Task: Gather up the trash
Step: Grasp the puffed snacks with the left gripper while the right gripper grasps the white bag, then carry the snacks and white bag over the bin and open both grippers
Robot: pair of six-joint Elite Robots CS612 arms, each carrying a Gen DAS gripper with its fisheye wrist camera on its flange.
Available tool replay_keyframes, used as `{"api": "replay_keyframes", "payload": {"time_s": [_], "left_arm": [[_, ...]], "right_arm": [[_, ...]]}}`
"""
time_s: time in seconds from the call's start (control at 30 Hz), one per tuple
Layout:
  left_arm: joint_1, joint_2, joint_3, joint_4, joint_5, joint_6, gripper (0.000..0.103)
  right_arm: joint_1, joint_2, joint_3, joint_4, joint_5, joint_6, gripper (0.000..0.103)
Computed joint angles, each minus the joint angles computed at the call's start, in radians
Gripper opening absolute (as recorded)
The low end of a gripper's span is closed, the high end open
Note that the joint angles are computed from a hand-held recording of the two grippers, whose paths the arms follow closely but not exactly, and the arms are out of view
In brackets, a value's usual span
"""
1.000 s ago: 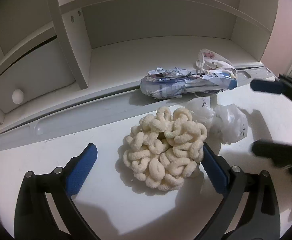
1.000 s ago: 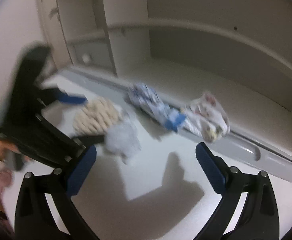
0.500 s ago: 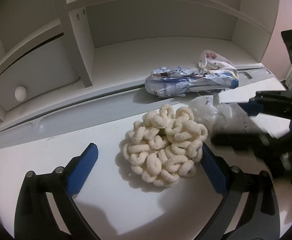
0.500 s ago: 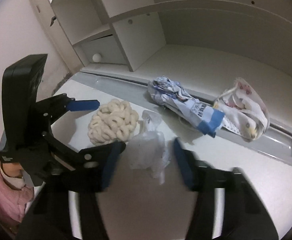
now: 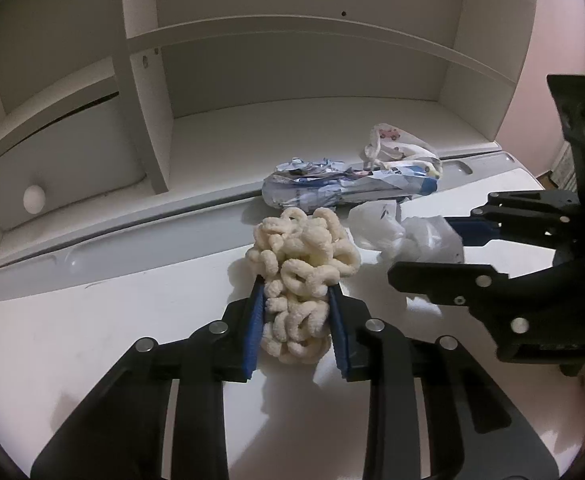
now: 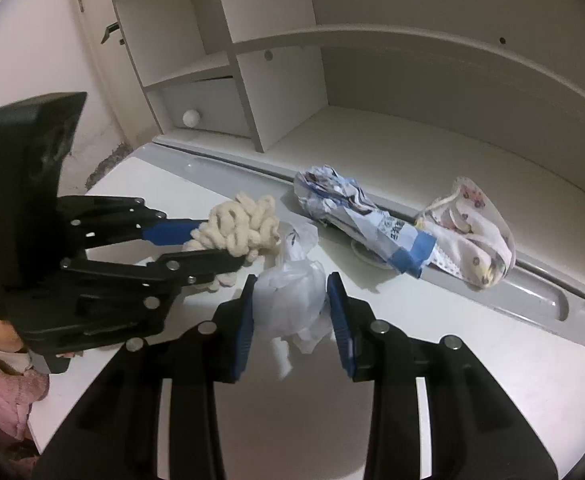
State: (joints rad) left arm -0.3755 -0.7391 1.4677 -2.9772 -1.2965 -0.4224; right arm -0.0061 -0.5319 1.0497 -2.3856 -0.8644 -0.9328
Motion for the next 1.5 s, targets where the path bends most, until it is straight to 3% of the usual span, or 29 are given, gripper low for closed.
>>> {"api": "replay_keyframes", "payload": {"time_s": [0.17, 0.23, 0.37, 0.57, 0.7, 0.77, 0.9, 1.03, 1.17, 1.3, 1.5], "left_arm": [[-0.007, -0.007, 0.009, -0.027, 0.024, 0.012, 0.028], [-0.016, -0.017, 0.015, -0.056, 0.036, 0.012, 0.028], [-0.047, -0.039, 0.012, -0.063, 0.014, 0.052, 0.028], [-0.158, -0.075, 0.007, -0.137, -0.098, 0.173, 0.028], [-0.242, -0.054, -0.046, -0.106, -0.24, 0.251, 0.028], [-0.276, -0.025, -0.087, -0.053, -0.326, 0.277, 0.028], [-0.337, 0.077, -0.195, 0.123, -0.487, 0.282, 0.028], [-0.369, 0.194, -0.311, 0.327, -0.54, 0.26, 0.028], [-0.383, 0.267, -0.386, 0.45, -0.553, 0.241, 0.028], [-0.385, 0.304, -0.438, 0.501, -0.578, 0.224, 0.028], [-0.391, 0.291, -0.404, 0.48, -0.587, 0.224, 0.028]], "right_arm": [[-0.009, -0.009, 0.007, 0.0, 0.032, 0.013, 0.035], [-0.018, -0.028, 0.037, -0.05, 0.051, 0.034, 0.035], [-0.068, -0.082, 0.125, -0.152, 0.125, 0.109, 0.035], [-0.21, -0.21, 0.349, -0.412, 0.153, 0.225, 0.035], [-0.331, -0.285, 0.498, -0.592, 0.107, 0.314, 0.035], [-0.384, -0.307, 0.548, -0.617, 0.056, 0.323, 0.035], [-0.467, -0.295, 0.584, -0.505, -0.08, 0.325, 0.035], [-0.51, -0.193, 0.528, -0.224, -0.201, 0.349, 0.035], [-0.53, -0.115, 0.469, -0.048, -0.239, 0.377, 0.035], [-0.538, -0.111, 0.464, -0.064, -0.238, 0.389, 0.035], [-0.522, -0.115, 0.47, -0.054, -0.269, 0.392, 0.035]]}}
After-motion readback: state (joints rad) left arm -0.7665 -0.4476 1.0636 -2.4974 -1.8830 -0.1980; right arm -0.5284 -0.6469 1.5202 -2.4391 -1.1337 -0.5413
